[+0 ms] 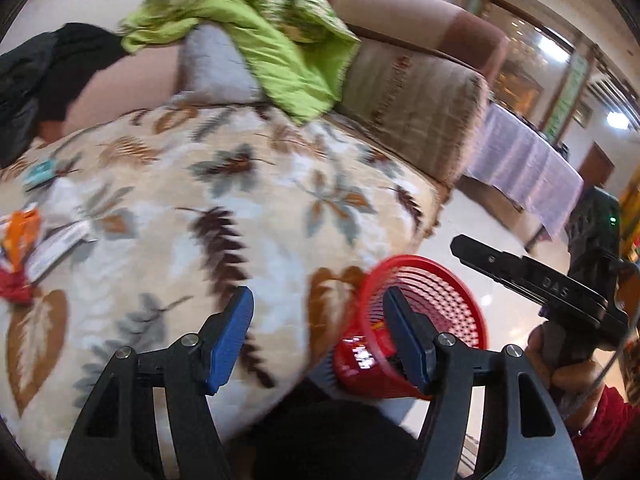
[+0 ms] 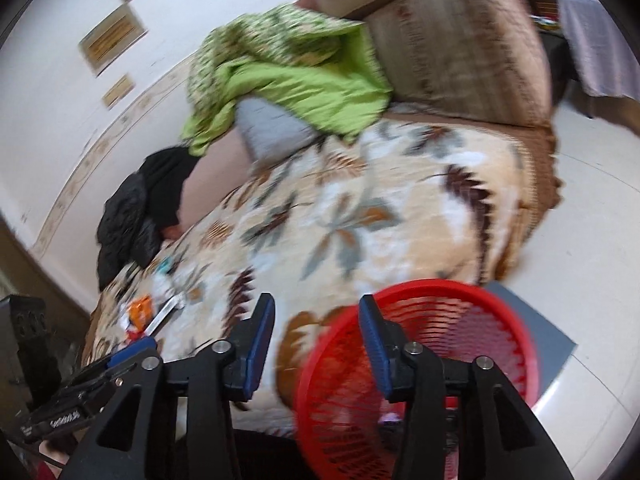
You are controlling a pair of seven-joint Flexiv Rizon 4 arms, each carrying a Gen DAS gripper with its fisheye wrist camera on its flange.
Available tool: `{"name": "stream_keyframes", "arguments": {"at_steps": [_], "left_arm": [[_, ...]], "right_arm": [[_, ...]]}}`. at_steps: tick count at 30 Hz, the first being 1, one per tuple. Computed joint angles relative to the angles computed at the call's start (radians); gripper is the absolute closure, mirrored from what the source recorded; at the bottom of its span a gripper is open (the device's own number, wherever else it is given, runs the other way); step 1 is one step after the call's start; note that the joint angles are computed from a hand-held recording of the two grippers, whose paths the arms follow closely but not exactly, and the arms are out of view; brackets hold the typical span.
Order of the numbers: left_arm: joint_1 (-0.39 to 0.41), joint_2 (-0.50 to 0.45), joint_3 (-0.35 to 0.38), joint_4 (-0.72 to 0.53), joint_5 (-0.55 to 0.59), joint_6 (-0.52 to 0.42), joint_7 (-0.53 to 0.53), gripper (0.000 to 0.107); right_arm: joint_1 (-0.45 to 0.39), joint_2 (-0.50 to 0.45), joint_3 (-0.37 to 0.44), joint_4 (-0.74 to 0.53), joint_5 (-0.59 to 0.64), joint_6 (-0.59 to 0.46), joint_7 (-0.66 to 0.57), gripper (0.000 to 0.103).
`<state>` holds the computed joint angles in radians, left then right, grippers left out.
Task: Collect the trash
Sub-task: 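Move both open tools back over the remaining trash on the bed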
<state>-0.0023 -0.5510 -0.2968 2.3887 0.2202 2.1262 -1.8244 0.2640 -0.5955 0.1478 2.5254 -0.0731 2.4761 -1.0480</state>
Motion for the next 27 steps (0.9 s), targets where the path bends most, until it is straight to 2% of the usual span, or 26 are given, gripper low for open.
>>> {"name": "stream_keyframes", "arguments": {"at_steps": [4, 9, 15, 18, 19, 21, 25, 27], "left_arm": [[0.025, 0.026, 0.064, 0.058, -0.008, 0.053, -0.007, 0.041], [0.115, 0.033, 0.122, 0.119, 0.001, 0.124, -0.053, 0.041], [0.239, 0.027, 0.206, 0.169, 0.02, 0.215, -0.092, 0.041], [0.24, 0.005, 0.291, 0.183, -0.051, 0.276, -0.079, 0.041], [0.245, -0.003, 0.305, 0.185, -0.071, 0.284, -0.077, 0.041], [0.302, -0.032, 0.309, 0.171, -0.062, 0.29, -0.093, 0.041], [0.37, -0.053, 0.304, 0.143, -0.058, 0.27, -0.102, 0.041], [0.411, -0.061, 0.289, 0.13, -0.034, 0.267, -0.119, 0.041]], "right_arm": [[0.067, -0.005, 0.011, -0.058, -0.013, -0.06, -0.023, 0.052], [0.14, -0.03, 0.03, -0.151, -0.048, -0.152, -0.035, 0.048], [0.182, -0.077, 0.06, -0.283, -0.128, -0.272, -0.001, 0.048], [0.197, -0.109, 0.066, -0.369, -0.174, -0.332, 0.007, 0.034], [0.209, -0.122, 0.063, -0.399, -0.179, -0.349, 0.009, 0.033], [0.227, -0.157, 0.061, -0.482, -0.204, -0.403, 0.014, 0.032], [0.202, -0.243, 0.109, -0.657, -0.281, -0.521, 0.055, 0.03], [0.243, -0.288, 0.079, -0.761, -0.281, -0.584, 0.067, 0.03]]}}
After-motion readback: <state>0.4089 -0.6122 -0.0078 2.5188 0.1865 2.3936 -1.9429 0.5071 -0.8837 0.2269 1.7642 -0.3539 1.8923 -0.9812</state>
